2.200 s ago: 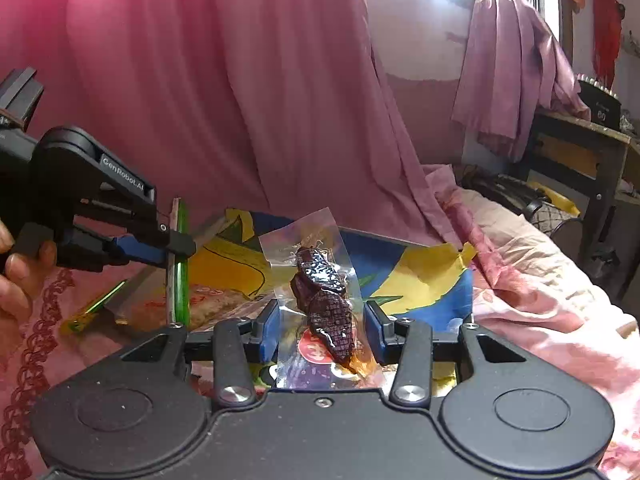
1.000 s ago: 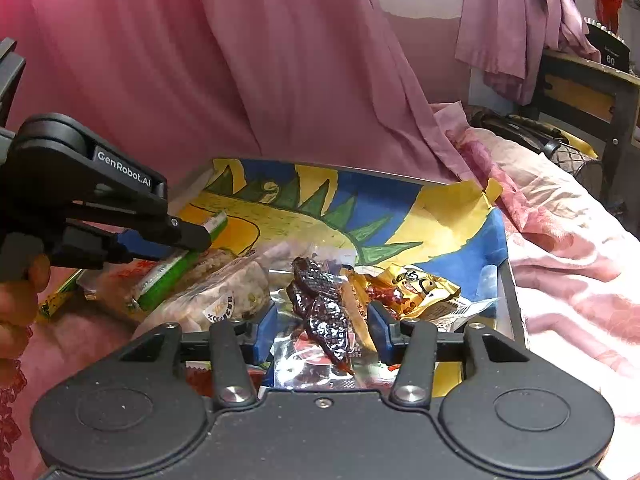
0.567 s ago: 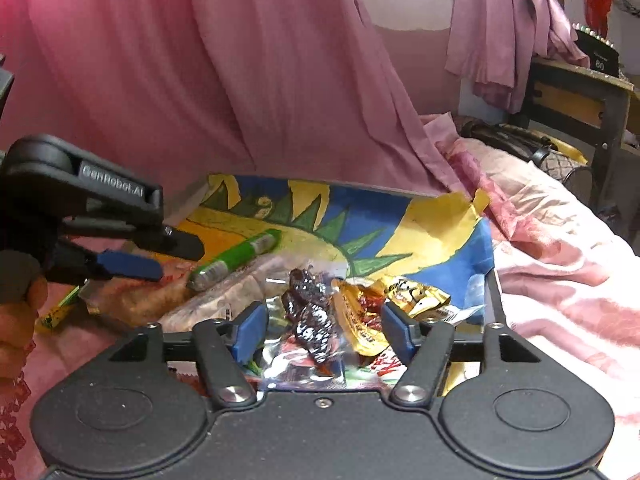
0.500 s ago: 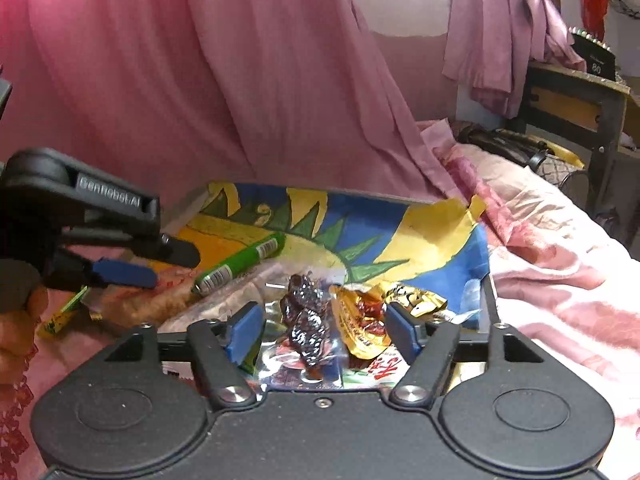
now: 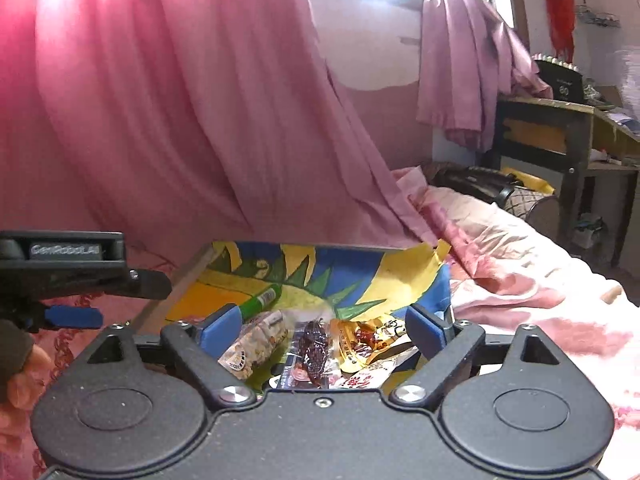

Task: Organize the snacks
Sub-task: 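Lower the green tube into the tray and open the left gripper while the right releases the sachet, then withdraw both grippers from the tray back over the loose snacks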

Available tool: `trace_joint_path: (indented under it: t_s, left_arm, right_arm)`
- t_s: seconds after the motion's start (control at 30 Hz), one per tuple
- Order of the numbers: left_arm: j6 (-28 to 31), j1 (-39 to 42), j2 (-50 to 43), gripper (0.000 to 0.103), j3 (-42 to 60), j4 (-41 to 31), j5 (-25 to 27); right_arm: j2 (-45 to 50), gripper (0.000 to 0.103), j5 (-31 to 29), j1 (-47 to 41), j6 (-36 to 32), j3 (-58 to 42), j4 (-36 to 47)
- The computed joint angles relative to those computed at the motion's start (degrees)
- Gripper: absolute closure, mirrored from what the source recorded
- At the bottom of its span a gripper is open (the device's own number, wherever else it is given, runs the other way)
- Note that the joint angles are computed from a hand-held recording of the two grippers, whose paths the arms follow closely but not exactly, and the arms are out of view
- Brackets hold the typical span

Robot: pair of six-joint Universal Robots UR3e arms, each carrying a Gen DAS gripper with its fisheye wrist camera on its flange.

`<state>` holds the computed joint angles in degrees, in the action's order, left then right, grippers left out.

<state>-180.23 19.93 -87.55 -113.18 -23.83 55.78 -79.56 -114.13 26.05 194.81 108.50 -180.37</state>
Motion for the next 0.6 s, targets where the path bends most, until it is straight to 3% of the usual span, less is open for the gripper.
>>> trace_joint_path:
  t_s: [0.23,0.4,0.6]
  left_arm:
    - [4.0,3.0,13.3,0.001,-8.9,0.3,0.1]
    - [8.9,7.6,24.6,0.001,-14.8,-3.8,-1.3]
    - [16.6,17.4,40.8,0.001,-18.8,-21.0,-6.9]
  right_arm:
    - [-5.1,0.003,-3.8,3.1,1.8,3.8,-0.3]
    - [-8.7,0.001,-6.0,5.7,2.7,6.4,0.1]
    - [-13.9,0.001,-10.5,11.0,5.5,10.1,2.4]
